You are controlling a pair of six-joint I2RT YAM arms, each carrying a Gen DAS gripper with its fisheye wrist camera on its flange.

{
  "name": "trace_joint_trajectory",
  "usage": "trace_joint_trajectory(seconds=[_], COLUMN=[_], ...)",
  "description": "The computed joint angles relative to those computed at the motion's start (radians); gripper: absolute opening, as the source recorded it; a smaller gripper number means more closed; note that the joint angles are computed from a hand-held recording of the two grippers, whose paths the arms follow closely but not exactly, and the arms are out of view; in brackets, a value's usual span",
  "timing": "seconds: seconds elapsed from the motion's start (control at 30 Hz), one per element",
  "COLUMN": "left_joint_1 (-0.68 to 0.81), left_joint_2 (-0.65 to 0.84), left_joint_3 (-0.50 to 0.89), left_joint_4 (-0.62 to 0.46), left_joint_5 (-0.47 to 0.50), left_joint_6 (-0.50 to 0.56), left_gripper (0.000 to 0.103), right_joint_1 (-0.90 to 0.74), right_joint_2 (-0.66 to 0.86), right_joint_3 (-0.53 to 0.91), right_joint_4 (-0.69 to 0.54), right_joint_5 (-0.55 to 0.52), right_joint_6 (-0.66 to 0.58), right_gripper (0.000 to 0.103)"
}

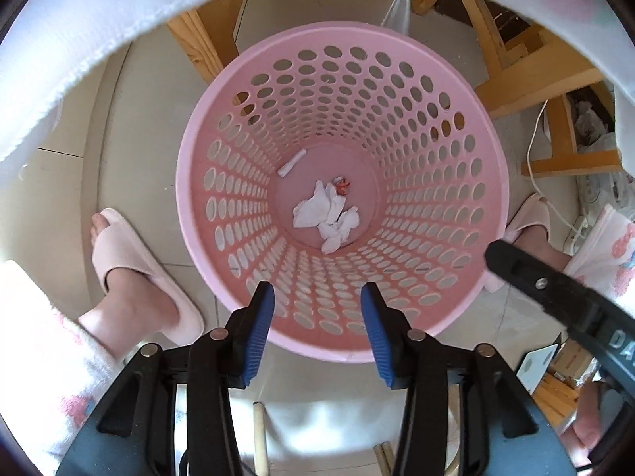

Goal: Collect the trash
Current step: 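Open both tools to drop the tube and tissue into the wastebasket, then raise both open tools back up over the seat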

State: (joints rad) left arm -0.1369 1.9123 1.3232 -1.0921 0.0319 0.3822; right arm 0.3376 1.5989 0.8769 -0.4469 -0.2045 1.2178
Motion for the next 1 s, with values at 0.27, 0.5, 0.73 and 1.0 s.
trace_joint_trajectory(seconds=[0.27, 0.5, 0.73, 1.0], left_joint_1=[0.018, 0.022, 0.043, 0.071], left_joint_2=[-0.096, -0.229, -0.277, -0.348], left_joint_3=[0.023, 0.000, 0.038, 0.068], left_joint_4=[-0.066, -0.016, -0.002, 0.011], left_joint_5=[0.011, 0.028, 0.063, 0.100], left_joint_6=[0.019, 0.039, 0.042, 0.064], left_gripper=[0.044, 0.049, 0.049, 0.049], right_joint_1=[0.055, 0.129, 0.175, 0.221], right_joint_2=[-0.071, -0.107, -0.091, -0.093], right_joint_3=[0.073, 0.191, 0.316, 0.431], right_joint_4=[-0.160, -0.309, -0.454, -0.579], right_joint_5=[0.081, 0.262, 0.394, 0.501], right_joint_6=[0.020, -0.038, -0.088, -0.109], right_gripper=[0.019, 0.019, 0.019, 0.019])
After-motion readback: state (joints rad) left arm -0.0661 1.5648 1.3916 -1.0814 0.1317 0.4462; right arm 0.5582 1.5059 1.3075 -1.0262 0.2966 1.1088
